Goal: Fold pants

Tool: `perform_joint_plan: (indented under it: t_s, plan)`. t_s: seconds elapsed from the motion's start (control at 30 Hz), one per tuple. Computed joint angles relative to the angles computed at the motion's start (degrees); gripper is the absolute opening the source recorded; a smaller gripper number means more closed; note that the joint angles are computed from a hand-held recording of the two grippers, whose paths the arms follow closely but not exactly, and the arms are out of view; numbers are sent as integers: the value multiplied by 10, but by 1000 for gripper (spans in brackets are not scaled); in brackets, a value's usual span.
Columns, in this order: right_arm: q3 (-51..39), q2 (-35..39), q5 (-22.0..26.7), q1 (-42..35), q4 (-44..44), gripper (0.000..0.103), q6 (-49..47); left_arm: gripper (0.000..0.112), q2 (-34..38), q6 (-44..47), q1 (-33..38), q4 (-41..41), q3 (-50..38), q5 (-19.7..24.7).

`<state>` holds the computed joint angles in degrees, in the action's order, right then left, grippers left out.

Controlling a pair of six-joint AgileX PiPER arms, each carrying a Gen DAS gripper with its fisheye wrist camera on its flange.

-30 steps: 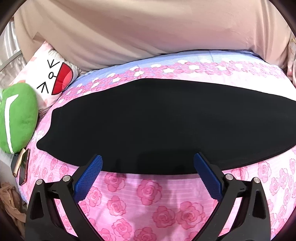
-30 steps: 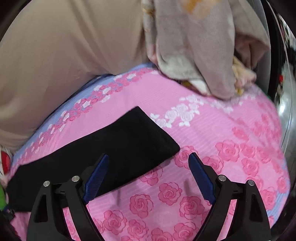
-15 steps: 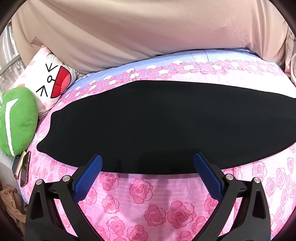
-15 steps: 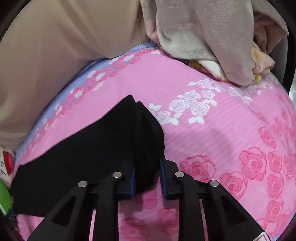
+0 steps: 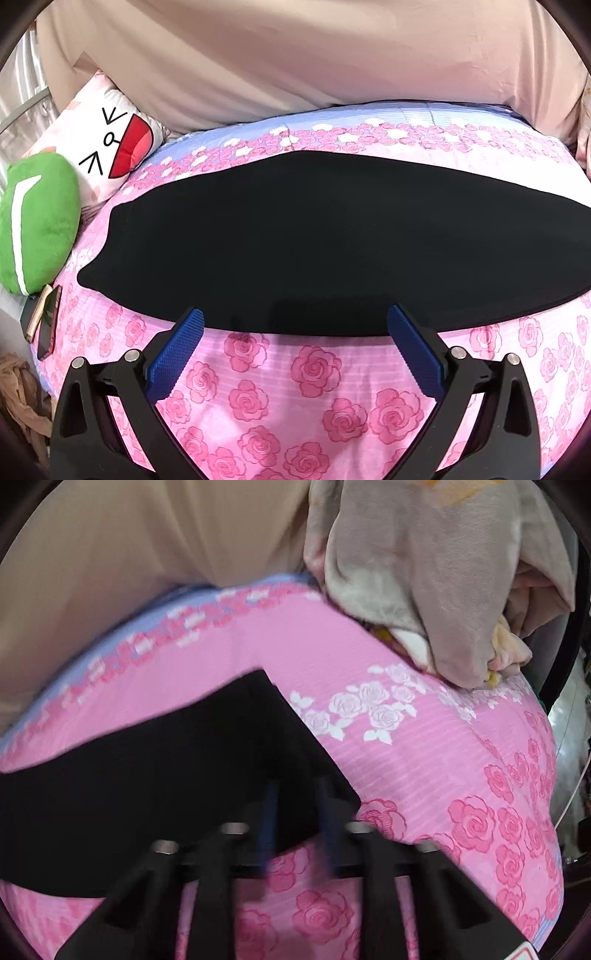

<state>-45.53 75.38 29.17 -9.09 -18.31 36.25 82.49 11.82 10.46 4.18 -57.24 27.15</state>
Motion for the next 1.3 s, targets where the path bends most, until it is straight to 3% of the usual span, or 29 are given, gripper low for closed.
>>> perform_joint_plan:
  t_s: [0.13, 0.27, 0.4, 0.53, 0.57, 0.63, 0.7, 0.87, 0.93, 1.07, 1.2, 1.3]
  plan:
    - [-10, -31, 0, -19, -9, 8, -16, 98, -11, -31, -15, 32, 8, -3]
    - [-4, 8, -34, -98, 164, 13, -204, 98, -16, -44, -28, 45, 12, -5]
    - [19, -41, -26, -119, 240, 51, -261, 98, -9, -65, -38, 65, 11, -3]
    - [5, -12, 0, -131, 323, 56, -340, 98, -5, -50, -35, 50, 9, -5]
    - [1, 5, 0, -126, 320, 56, -331, 98, -5, -40, -32, 40, 8, -5]
    - [0, 7, -13, -97, 293, 18, -299, 98, -6, -23, -23, 24, 8, -5]
    - [-11, -6, -7, -62, 291, 18, -265, 98, -8, 13, -1, -8, 7, -5]
    - [-107, -14, 18, 169, 82, 18, -12, 98, 9, 103, 62, -91, -10, 0]
    - [-190, 34, 41, 272, 18, 18, 56, 98, 17, 138, 87, -126, -20, 5]
    - [-393, 197, 73, 403, 37, 18, 23, 98, 29, 228, 142, -208, -36, 20]
    - [-602, 379, 124, 466, 113, 19, -67, 98, 41, 312, 201, -271, -51, 35]
    - [-773, 516, 205, 501, 134, 19, -93, 98, 55, 349, 236, -296, -64, 40]
